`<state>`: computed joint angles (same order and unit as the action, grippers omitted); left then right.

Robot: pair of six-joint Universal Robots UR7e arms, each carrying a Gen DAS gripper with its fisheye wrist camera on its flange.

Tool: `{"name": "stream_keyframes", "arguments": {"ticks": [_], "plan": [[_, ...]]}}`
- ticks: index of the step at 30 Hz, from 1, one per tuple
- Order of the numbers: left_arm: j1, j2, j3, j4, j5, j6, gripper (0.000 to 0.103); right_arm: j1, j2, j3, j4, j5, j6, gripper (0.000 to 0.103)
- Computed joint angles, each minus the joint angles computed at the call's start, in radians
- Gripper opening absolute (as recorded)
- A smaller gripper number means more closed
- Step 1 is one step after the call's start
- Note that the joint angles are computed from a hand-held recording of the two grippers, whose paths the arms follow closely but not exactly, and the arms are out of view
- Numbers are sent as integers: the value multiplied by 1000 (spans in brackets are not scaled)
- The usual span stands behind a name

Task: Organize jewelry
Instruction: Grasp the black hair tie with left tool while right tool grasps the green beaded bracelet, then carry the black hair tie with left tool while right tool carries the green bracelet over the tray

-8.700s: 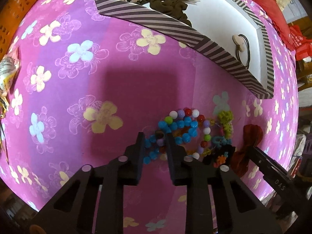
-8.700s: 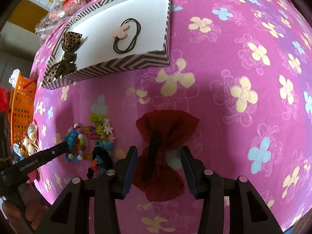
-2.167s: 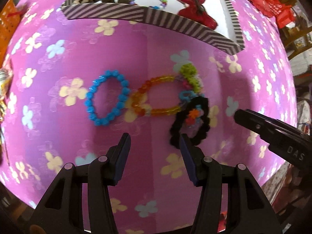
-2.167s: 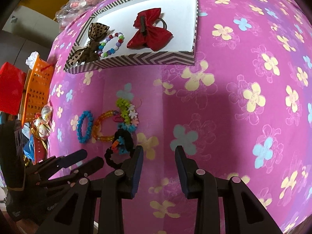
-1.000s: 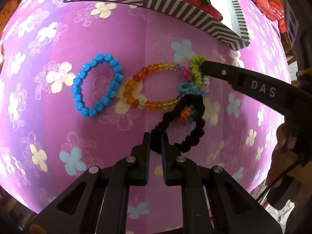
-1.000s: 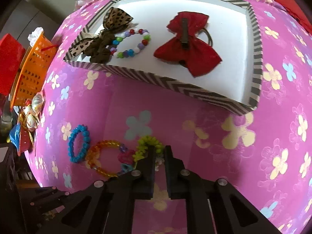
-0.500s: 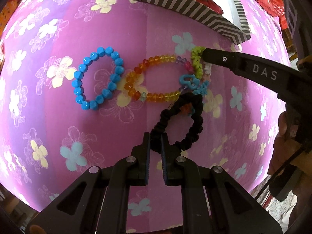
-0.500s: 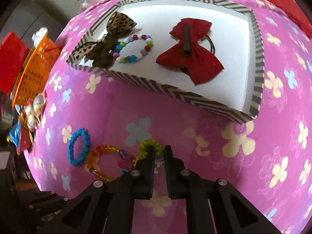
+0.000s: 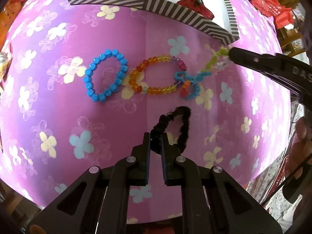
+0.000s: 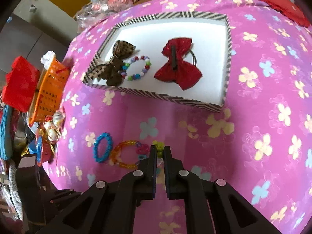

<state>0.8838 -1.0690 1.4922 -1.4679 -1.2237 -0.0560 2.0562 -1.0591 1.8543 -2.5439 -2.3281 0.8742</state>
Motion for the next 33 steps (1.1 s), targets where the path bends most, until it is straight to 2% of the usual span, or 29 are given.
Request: {"name": "stream_keyframes", "arguments": {"ticks": [14,21,33], "plan": [[-15,15,-127,80,1,27,8,61,-5,-76,120,-35,57,6],[-16,28,-191,101,-16,25,8,79,6,-128,151,-51,46,6],[-33,70,-272,95,0,20,8,81,14,-195,182,-54,-2,6]]}}
